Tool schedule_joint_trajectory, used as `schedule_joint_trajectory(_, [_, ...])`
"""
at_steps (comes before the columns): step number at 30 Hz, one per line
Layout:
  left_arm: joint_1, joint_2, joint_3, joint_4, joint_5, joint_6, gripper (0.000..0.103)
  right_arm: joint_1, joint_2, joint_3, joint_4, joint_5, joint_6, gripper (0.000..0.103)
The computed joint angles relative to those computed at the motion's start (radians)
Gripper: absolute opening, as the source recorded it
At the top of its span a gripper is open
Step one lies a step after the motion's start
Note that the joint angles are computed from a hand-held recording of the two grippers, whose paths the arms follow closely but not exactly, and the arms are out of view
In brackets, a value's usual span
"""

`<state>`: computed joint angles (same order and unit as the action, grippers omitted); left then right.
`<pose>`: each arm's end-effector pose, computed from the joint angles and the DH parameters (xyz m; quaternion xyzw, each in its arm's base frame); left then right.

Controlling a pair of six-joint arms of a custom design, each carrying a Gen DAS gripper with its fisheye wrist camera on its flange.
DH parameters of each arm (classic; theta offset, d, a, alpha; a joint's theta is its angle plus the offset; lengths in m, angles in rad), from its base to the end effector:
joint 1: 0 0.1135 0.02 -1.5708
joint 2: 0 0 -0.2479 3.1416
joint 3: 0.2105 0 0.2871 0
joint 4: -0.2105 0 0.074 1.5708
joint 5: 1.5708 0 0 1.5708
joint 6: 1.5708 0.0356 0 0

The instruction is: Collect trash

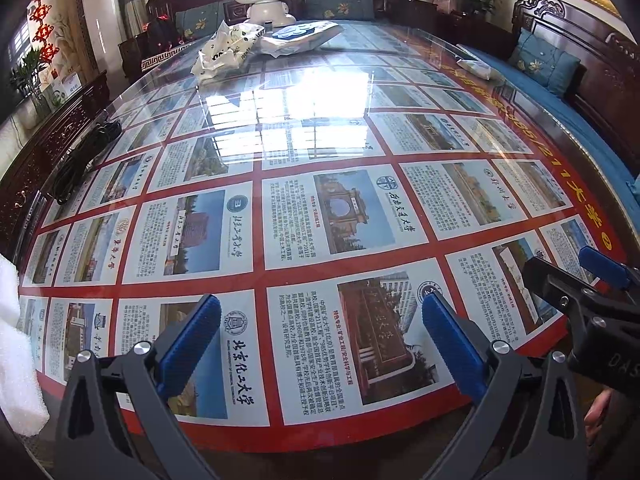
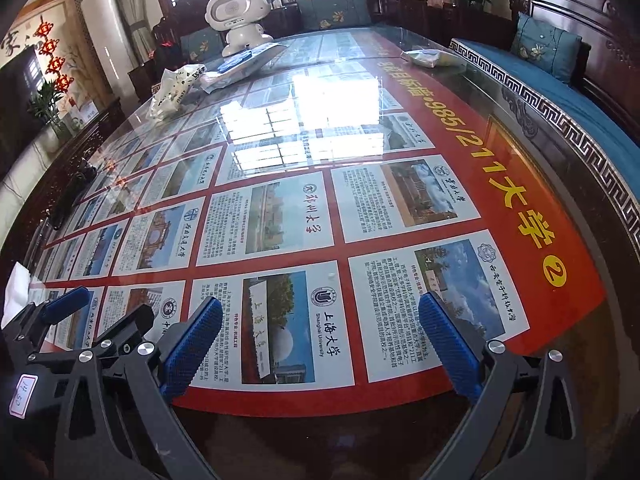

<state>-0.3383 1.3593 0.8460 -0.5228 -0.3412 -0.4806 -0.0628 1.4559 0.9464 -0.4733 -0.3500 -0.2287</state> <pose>0.2839 -0.0873 0.1777 -0.1123 0.9449 0.0466 0.3040 0.3257 -0.0082 0.1858 -0.1284 0.9351 0.1234 0.3065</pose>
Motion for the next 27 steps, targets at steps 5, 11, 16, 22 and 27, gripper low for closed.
schedule_joint_trajectory(5, [0.000, 0.000, 0.000, 0.000, 0.000, 0.000, 0.100, -0.001, 0.000, 0.000, 0.000, 0.000, 0.000, 0.095])
schedule_joint_trajectory(11, [0.000, 0.002, 0.001, -0.002, -0.006, 0.000, 0.100, 0.002, 0.003, 0.005, -0.001, 0.003, 0.001, 0.095])
schedule_joint_trajectory(16, [-0.001, 0.001, -0.001, 0.000, -0.006, -0.007, 0.100, 0.001, 0.005, 0.006, -0.001, 0.004, 0.003, 0.095])
schedule_joint_trajectory(22, [-0.001, 0.001, -0.002, 0.000, -0.006, -0.007, 0.100, 0.000, 0.005, 0.007, -0.002, 0.004, 0.002, 0.095])
schedule_joint_trajectory(27, [0.000, 0.000, -0.002, 0.000, -0.006, -0.007, 0.100, 0.000, 0.005, 0.006, -0.001, 0.006, 0.004, 0.095])
